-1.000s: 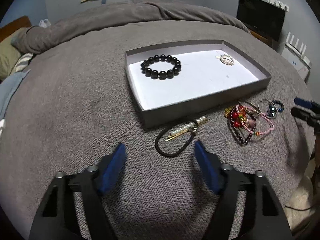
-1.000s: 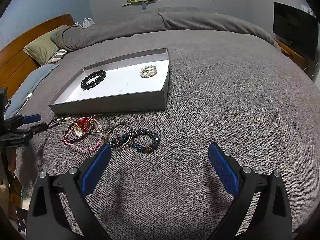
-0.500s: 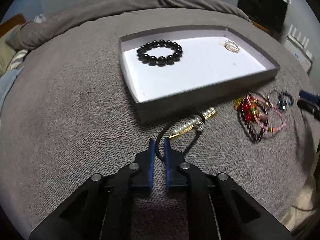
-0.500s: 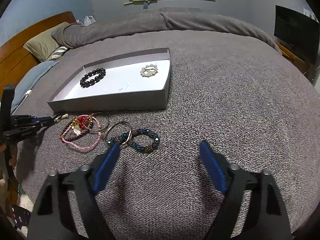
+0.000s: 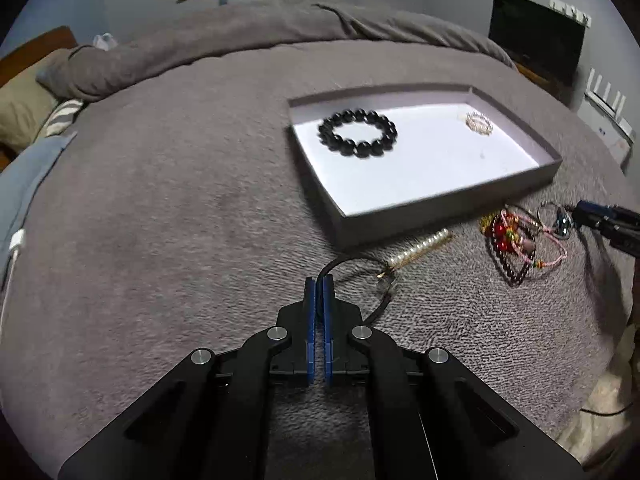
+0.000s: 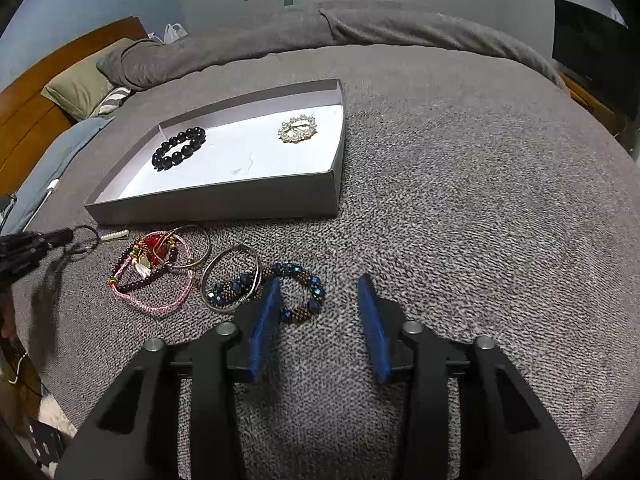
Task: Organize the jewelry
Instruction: 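Grasp the black hair tie with the left tool while the right tool grasps the blue bead bracelet, then lower both held items into the tray and open both tools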
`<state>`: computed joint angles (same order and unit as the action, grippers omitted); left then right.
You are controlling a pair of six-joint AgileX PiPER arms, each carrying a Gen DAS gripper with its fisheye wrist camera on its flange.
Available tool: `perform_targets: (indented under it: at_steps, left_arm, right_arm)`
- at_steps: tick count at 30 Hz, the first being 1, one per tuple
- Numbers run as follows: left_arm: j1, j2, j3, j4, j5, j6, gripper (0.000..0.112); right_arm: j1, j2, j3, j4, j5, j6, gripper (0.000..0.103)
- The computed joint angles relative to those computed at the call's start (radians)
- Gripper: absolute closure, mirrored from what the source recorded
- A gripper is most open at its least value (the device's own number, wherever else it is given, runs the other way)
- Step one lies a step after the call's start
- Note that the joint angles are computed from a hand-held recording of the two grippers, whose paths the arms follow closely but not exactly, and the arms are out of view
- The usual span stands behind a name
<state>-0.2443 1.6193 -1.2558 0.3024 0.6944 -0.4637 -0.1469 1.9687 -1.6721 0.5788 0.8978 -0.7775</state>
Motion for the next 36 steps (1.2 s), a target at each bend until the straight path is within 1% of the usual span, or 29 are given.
perform_targets:
  at_steps: [1, 4, 8, 9, 13, 18, 22, 24, 26, 29, 30, 33, 35, 36]
  left_arm:
    - [-0.001, -0.005, -0.002, 0.000, 0.002, -0.001, 0.108]
    - [-0.014, -0.022, -0.008, 0.025, 0.009, -0.016, 0.108]
    - [-0.047, -0.047, -0.023, 0.061, 0.023, -0.033, 0.108]
    - [-0.059, -0.054, -0.028, 0.078, 0.029, -0.041, 0.108]
    - [-0.084, -0.071, -0.067, 0.095, 0.046, -0.035, 0.108]
    - [-0.094, -0.057, -0.161, 0.073, 0.077, 0.018, 0.108]
    - [-0.088, 0.010, -0.273, 0.055, 0.102, 0.062, 0.108]
    - [-0.069, 0.062, -0.331, 0.000, 0.100, 0.112, 0.108]
    - [-0.055, 0.121, -0.393, -0.046, 0.114, 0.150, 0.108]
    - [-0.043, 0.234, -0.504, -0.075, 0.155, 0.174, 0.108]
    - [-0.037, 0.268, -0.538, -0.086, 0.166, 0.180, 0.108]
    - [-0.028, 0.342, -0.608, -0.111, 0.193, 0.199, 0.108]
    - [-0.026, 0.370, -0.633, -0.128, 0.203, 0.207, 0.108]
    - [-0.023, 0.387, -0.648, -0.149, 0.207, 0.218, 0.108]
  right_arm:
    - [0.002, 0.008, -0.014, -0.002, 0.024, 0.007, 0.080]
    - [-0.001, 0.014, -0.029, 0.013, 0.061, 0.006, 0.094]
    - [-0.022, -0.010, -0.023, 0.059, 0.072, -0.019, 0.094]
    - [-0.024, -0.017, -0.020, 0.065, 0.071, -0.025, 0.096]
    - [-0.037, -0.066, -0.016, 0.092, 0.056, -0.059, 0.096]
    - [-0.043, -0.084, -0.090, 0.108, 0.063, -0.062, 0.096]
    - [-0.037, -0.068, -0.183, 0.112, 0.067, -0.040, 0.096]
    - [-0.026, -0.047, -0.232, 0.105, 0.070, -0.021, 0.096]
    - [-0.005, 0.002, -0.320, 0.092, 0.088, 0.015, 0.096]
    - [0.026, 0.085, -0.457, 0.071, 0.141, 0.080, 0.096]
    - [0.038, 0.099, -0.477, 0.063, 0.142, 0.092, 0.096]
    - [0.082, 0.162, -0.566, 0.027, 0.151, 0.130, 0.096]
    - [0.107, 0.203, -0.616, 0.004, 0.160, 0.154, 0.096]
    - [0.118, 0.236, -0.659, -0.005, 0.180, 0.174, 0.096]
